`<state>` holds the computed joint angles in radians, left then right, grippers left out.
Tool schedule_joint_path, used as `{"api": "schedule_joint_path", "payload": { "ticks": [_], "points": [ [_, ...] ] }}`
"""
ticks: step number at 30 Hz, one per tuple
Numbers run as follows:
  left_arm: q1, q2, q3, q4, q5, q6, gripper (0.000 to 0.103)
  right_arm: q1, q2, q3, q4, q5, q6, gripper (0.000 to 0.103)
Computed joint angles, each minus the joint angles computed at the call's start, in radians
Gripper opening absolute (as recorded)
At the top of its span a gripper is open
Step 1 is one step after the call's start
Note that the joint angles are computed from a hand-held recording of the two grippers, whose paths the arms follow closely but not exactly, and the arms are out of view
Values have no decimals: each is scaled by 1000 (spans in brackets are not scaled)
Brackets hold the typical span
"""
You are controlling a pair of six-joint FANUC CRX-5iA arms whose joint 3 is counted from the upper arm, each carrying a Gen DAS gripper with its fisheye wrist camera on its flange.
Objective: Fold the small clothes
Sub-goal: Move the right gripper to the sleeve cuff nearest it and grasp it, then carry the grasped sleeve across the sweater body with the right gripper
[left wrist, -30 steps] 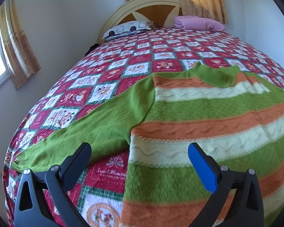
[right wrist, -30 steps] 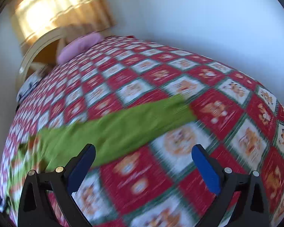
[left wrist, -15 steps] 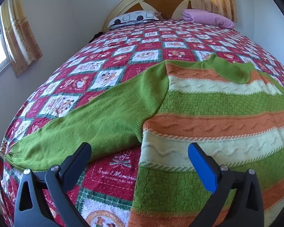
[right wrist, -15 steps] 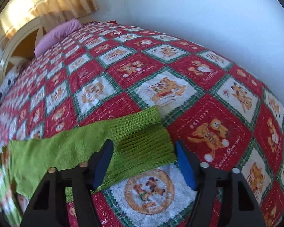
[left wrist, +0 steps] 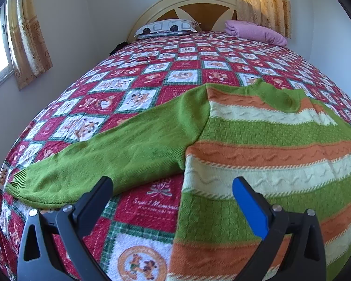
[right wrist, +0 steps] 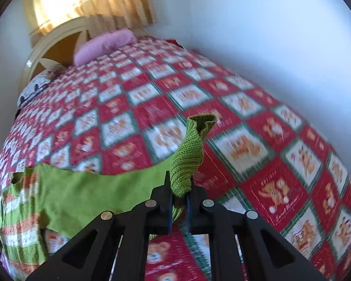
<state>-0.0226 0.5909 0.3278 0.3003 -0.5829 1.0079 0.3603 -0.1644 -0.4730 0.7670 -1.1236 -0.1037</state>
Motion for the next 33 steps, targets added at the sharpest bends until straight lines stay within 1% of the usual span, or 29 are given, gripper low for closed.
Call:
{"api": "schedule_joint_path", "payload": {
  "ticks": [5,9,13,15,19,26,27,33],
  "points": [
    [17,-8,-33,61,5,-38,103,42,53,115,65,-55,66,8],
    [26,-19,-65,110,14,-81,103,71,117,233,103,-86,146,8],
    [35,-25,-86,143,22,-108,103,97,180,329,129,-95,213,8],
    [41,-23,-83,139,24,-96,103,114,220,388,143,-98,257,8],
    [53,-10,-77,177,5,-115,103,147,299,502,161,-105,337,8],
    [64,-8,-106,264,6,-194,103,207,446,725,157,-104,503,8],
    [65,-7,-106,267,4,-197,103,217,478,770,150,-102,536,8],
    [73,3,-97,272,-6,-194,103,256,622,928,115,-62,649,8]
  ]
}}
